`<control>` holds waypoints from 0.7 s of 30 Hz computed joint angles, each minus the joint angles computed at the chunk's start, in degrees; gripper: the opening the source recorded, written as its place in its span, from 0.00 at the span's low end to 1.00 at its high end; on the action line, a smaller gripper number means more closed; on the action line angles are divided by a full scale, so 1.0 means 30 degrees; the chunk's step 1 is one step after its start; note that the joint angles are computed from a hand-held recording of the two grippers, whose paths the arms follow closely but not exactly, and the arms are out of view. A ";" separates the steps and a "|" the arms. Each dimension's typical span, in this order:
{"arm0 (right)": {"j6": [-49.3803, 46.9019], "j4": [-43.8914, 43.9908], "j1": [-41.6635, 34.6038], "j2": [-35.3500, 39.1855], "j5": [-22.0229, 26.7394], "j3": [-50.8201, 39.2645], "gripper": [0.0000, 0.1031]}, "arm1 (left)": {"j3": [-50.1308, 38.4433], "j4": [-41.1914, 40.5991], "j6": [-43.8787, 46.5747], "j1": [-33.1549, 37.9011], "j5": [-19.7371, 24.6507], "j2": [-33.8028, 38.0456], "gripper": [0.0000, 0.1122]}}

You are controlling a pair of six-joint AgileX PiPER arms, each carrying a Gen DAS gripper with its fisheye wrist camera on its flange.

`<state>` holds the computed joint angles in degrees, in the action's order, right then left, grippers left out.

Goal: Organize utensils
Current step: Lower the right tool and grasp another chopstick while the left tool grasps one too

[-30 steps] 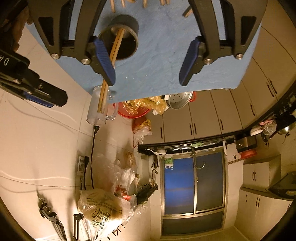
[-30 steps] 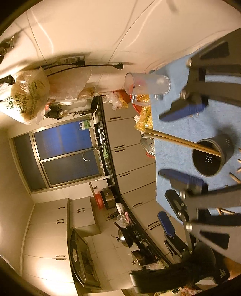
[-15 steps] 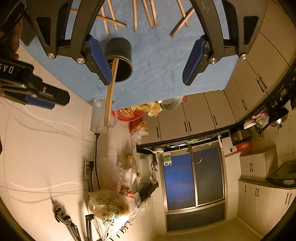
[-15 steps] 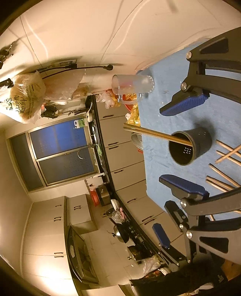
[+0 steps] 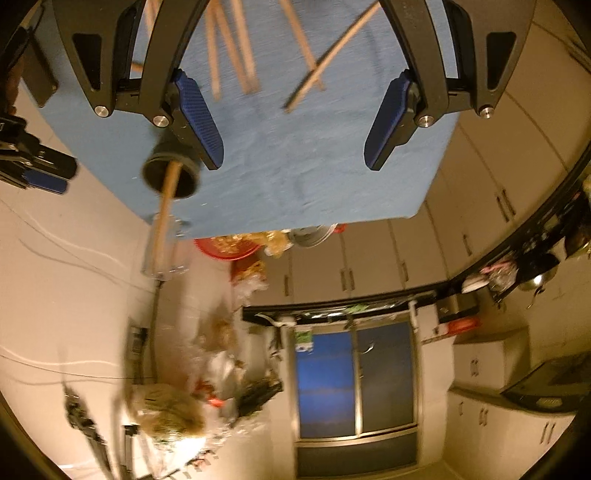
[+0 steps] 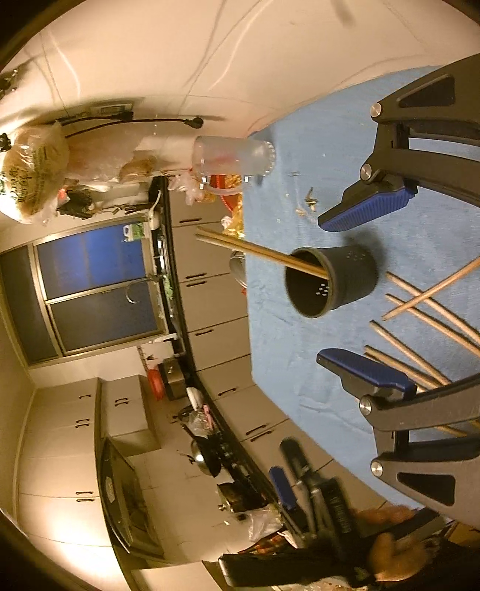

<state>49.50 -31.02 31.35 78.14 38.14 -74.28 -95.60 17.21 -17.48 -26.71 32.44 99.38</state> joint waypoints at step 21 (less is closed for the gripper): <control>-0.8595 0.6584 -0.0814 0.5910 0.0006 -0.0707 0.45 | -0.2520 -0.5257 0.6184 0.2139 0.2342 0.5047 0.70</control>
<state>23.72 -11.27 28.91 95.87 38.16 -76.40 -103.16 1.44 1.07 -20.30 39.47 114.52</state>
